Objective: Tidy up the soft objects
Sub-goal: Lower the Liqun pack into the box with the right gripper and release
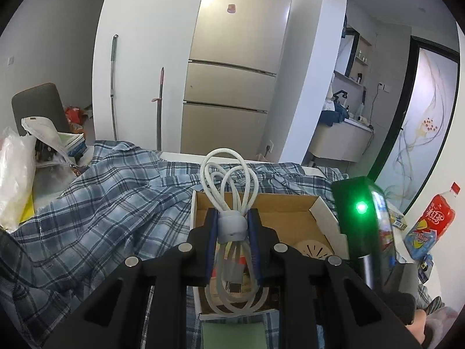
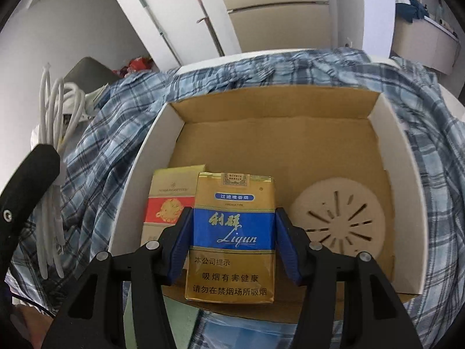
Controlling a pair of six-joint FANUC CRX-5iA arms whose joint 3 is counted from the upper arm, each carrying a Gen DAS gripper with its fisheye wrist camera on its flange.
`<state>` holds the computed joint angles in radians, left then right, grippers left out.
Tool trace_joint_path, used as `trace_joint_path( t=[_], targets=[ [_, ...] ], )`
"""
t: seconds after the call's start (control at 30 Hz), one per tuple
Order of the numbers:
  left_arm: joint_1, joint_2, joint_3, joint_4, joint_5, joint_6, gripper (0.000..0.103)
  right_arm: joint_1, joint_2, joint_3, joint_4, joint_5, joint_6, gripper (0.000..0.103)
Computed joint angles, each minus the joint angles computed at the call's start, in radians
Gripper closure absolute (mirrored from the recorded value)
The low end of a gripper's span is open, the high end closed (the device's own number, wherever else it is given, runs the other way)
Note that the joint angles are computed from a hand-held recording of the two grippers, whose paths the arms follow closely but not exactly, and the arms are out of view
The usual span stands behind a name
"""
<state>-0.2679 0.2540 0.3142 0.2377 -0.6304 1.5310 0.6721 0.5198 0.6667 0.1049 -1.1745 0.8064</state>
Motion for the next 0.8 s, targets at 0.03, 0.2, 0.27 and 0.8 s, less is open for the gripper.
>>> trace_joint_path(
  t=[0.03,0.2,0.27,0.8],
  targets=[
    [-0.001,-0.004,-0.004,0.000,0.004,-0.002,0.081,0.000,0.003,0.007,-0.013,-0.003,0.003,0.048],
    [0.001,-0.018,-0.021,0.009,0.020,-0.011,0.081,0.008,-0.001,0.001,-0.003,0.011,-0.012,0.043],
    [0.004,-0.015,-0.022,0.022,0.017,-0.016,0.081,0.011,0.006,0.010,0.015,-0.003,-0.009,0.037],
    [0.009,0.091,0.046,0.102,-0.088,-0.042,0.081,-0.027,-0.222,-0.278,0.152,0.108,-0.125,0.035]
  ],
)
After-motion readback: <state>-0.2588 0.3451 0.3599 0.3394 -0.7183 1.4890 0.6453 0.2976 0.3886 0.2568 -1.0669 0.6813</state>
